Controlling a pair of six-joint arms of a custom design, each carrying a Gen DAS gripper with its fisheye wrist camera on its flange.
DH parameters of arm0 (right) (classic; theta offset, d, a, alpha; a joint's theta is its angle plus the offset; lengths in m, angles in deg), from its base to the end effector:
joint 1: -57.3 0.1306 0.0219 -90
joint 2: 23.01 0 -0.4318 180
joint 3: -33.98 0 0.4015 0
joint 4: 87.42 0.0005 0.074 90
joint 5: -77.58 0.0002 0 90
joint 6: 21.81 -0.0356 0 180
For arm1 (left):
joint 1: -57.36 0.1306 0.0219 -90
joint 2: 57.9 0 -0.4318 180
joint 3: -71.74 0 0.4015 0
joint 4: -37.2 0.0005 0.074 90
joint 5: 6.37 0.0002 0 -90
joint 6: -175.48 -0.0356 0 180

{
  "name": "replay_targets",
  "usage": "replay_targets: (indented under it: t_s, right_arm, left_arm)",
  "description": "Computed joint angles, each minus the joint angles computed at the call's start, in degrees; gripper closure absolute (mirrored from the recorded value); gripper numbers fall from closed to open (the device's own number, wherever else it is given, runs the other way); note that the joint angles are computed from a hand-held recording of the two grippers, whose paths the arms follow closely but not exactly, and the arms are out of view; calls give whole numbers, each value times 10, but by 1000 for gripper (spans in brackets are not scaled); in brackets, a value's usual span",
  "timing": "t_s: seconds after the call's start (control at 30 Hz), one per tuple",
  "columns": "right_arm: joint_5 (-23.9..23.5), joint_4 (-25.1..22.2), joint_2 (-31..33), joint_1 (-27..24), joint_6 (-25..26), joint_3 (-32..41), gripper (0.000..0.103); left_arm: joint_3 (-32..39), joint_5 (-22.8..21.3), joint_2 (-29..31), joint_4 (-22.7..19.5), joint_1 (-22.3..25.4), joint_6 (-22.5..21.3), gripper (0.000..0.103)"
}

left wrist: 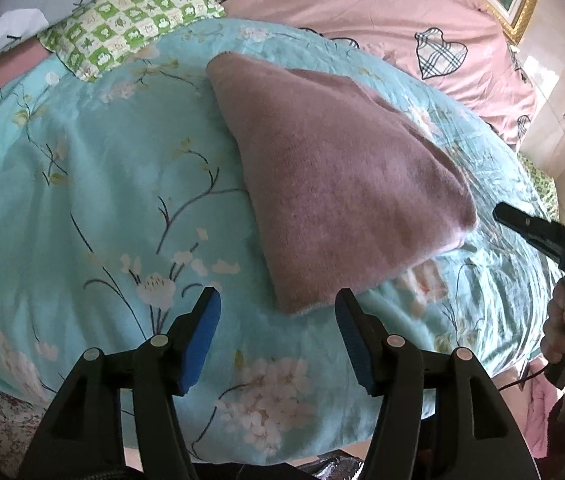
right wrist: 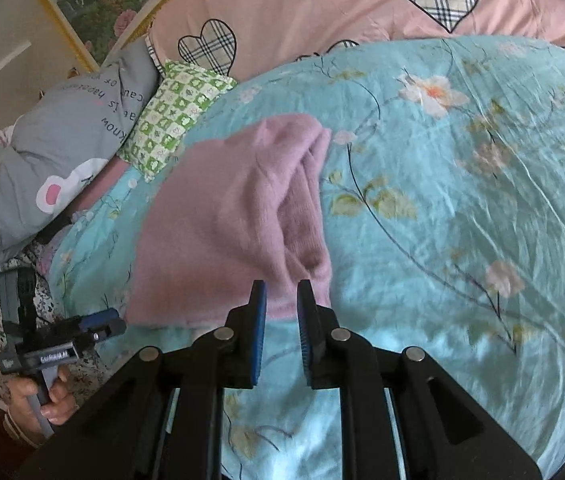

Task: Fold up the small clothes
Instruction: 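Open the right tool and pull both tools back from the sweater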

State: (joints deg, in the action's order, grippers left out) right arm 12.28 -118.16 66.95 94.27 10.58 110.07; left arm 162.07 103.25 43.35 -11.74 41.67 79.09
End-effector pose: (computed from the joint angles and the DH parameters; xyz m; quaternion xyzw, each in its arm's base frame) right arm 0.3983 0.2806 0.3913 0.2426 0.8719 0.1431 0.4006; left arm 0.5302 -0.1619 0.3849 0.2257 0.9254 -0.1847 0.2420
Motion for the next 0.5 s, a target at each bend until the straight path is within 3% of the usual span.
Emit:
replay_targets:
  t_s: [0.13, 0.2, 0.3, 0.33, 0.37, 0.4, 0.5]
  right_arm:
    - [-22, 28, 11, -19, 12, 12, 81]
    - [-33, 30, 24, -30, 9, 23, 64]
    - [-46, 31, 45, -40, 5, 35, 64]
    - [-52, 20, 53, -43, 5, 42, 65]
    - [-52, -3, 64, -45, 4, 53, 84]
    - [-46, -15, 67, -45, 0, 56, 96]
    - [-23, -55, 76, -43, 1, 63, 96]
  left_arm:
    - [9, 2, 4, 3, -2, 9, 40]
    - [13, -5, 8, 5, -6, 13, 40]
    - [21, -22, 19, 0, -11, 16, 40]
    - [25, -30, 24, -5, -13, 15, 40]
    - [26, -37, 28, -8, -14, 13, 40]
    - [26, -36, 30, -7, -15, 12, 40]
    - [23, -40, 35, -6, -16, 9, 38]
